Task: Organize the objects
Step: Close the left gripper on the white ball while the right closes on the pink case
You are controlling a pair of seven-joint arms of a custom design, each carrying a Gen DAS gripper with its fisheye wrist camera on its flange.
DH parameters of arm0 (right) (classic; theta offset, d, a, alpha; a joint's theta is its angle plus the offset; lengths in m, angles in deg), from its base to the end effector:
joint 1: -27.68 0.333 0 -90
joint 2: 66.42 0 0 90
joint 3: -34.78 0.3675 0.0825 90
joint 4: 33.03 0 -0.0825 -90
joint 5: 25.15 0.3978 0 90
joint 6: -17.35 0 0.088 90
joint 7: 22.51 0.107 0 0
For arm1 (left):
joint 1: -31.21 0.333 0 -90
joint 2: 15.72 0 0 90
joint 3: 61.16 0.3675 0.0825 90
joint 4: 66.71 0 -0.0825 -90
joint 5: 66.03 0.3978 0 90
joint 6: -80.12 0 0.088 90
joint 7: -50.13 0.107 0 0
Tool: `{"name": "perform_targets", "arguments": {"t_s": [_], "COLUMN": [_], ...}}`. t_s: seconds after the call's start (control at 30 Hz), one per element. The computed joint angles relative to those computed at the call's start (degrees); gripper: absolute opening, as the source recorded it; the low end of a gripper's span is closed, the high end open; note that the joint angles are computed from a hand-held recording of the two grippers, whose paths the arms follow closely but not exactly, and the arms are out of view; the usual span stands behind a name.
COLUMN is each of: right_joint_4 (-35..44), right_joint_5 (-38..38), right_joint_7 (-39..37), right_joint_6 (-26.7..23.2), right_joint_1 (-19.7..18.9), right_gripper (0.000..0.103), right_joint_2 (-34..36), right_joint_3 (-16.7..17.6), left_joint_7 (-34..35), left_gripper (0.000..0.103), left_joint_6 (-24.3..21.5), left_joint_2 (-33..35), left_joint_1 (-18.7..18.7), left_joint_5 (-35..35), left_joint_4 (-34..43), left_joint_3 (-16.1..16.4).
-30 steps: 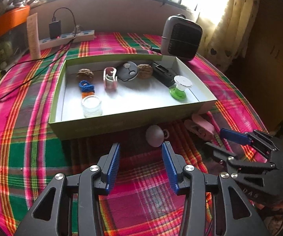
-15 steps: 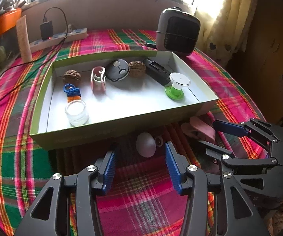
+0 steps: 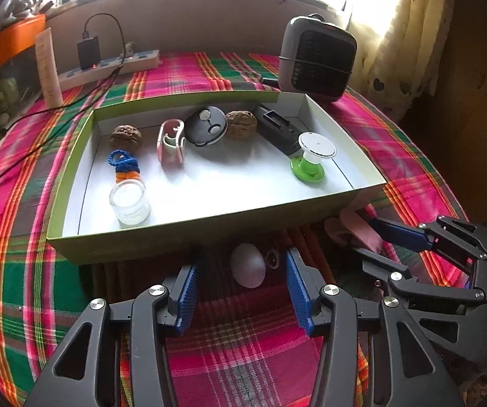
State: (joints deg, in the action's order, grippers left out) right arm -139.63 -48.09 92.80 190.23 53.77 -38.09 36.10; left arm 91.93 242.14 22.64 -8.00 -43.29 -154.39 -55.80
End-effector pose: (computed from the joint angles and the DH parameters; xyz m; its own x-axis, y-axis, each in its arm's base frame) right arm 0.6252 0.3542 0.3608 0.3995 -0.9167 -0.0006 -0.7170 -0.3121 -0.6233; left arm 0.6386 -0.4734 0.3651 -0.1721 -0.9759 0.1341 -0.7898 0.0553 -0.6109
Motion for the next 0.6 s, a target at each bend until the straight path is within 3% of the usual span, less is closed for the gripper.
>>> {"name": "perform_targets", "arguments": {"t_s": [0.07,0.3,0.53,0.6], "right_joint_4": [-0.1,-0.6,-0.8,-0.9], "right_joint_5": [0.1,0.3,1.4,1.4], "right_joint_7": [-0.1,-0.9,-2.2,-2.3], "right_joint_6": [0.1,0.5,0.8,0.8], "right_joint_1": [-0.1,-0.4,-1.4,-1.3], "right_gripper": [0.035,0.027,0.024,0.019], "right_joint_2": [-0.1,-0.3,-0.3,-0.3], "right_joint_3": [0.1,0.5,1.5,1.4], "left_joint_7": [-0.7,-2.1,-3.6,-4.1], "left_gripper": [0.046,0.029,0.028,0.028], "left_joint_6": [0.0,-0.4,-0.2,-0.2], "left_joint_2": [0.1,0.5,0.5,0.5], "left_joint_1": [-0.4,-0.9,-1.4,-1.6], "left_joint_5": [0.2,0.7,1.6,1.9], "left_joint_4": [0.1,0.7,0.7,0.6], "left_joint_3": [0.5,1.0,1.5,1.7]}}
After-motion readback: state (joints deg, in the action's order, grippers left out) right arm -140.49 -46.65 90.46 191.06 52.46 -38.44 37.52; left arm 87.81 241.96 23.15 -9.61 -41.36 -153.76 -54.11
